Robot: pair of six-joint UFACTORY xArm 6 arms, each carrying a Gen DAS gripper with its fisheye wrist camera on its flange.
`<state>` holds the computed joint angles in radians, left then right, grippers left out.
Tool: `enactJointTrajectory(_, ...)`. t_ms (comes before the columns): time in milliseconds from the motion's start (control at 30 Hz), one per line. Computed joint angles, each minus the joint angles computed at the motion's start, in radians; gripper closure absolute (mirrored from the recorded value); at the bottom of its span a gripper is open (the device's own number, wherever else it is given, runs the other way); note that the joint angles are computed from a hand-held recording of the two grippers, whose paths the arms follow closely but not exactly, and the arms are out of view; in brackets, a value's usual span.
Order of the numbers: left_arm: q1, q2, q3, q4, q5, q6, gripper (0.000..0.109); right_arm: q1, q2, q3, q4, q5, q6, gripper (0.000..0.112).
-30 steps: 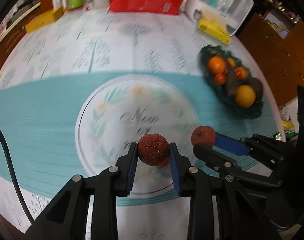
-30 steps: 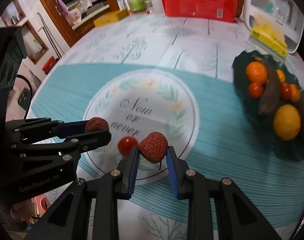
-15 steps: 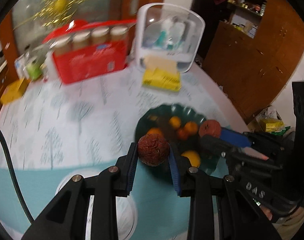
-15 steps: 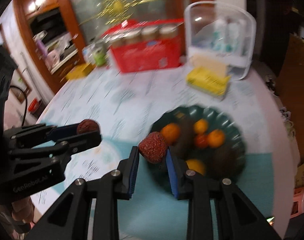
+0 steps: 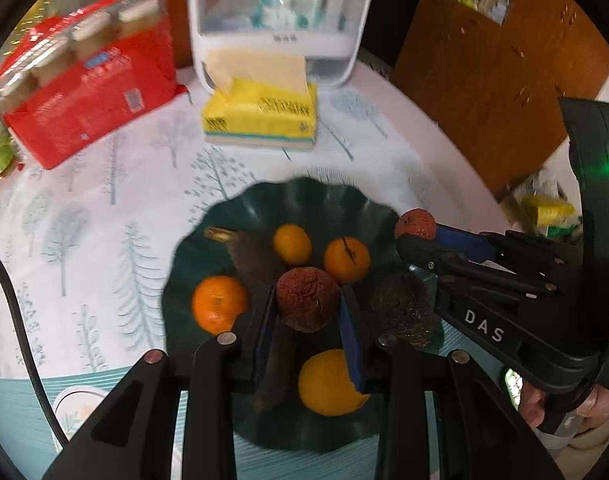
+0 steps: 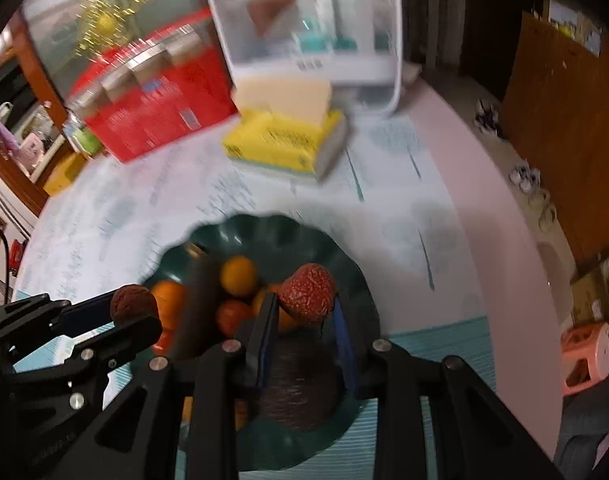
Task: Organize fruits
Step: 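Carry the lychee with the left tool onto the green plate while the right tool places its lychee there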
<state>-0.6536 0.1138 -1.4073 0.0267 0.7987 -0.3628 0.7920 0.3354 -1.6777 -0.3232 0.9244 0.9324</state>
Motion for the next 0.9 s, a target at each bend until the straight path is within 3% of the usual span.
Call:
enactJointTrajectory(167, -0.005, 0.055, -0.038, -0.005, 0.025, 0.004, 0.079, -0.014, 0.003, 0.047, 0.048, -0.022, -0.027, 0.084)
enactJointTrajectory(233, -0.004, 0.060, -0.041, 0.000, 0.031, 0.002, 0.072, -0.017, 0.007, 0.048, 0.048, -0.030, -0.039, 0.083)
enactJointTrajectory(267, -0.004, 0.060, -0.042, 0.003, 0.033, -0.001, 0.060, -0.018, 0.011, 0.045, 0.052, -0.033, -0.050, 0.083)
enactJointTrajectory(300, -0.004, 0.058, -0.039, 0.019, 0.033, -0.018, 0.055, -0.018, 0.013, 0.044, 0.056, -0.038, -0.058, 0.083)
enactJointTrajectory(400, 0.006, 0.055, -0.034, 0.029, 0.025, -0.029, 0.044, -0.021, 0.011, 0.050, 0.057, -0.056, -0.059, 0.080)
enactJointTrajectory(567, 0.024, 0.019, 0.000, 0.036, 0.018, -0.047, 0.042, -0.019, 0.001, 0.067, 0.049, -0.099, -0.049, 0.075)
enactJointTrajectory(900, 0.039, -0.052, 0.046, 0.062, 0.025, -0.082, 0.041, 0.015, -0.001, 0.033, 0.014, -0.084, -0.033, 0.075)
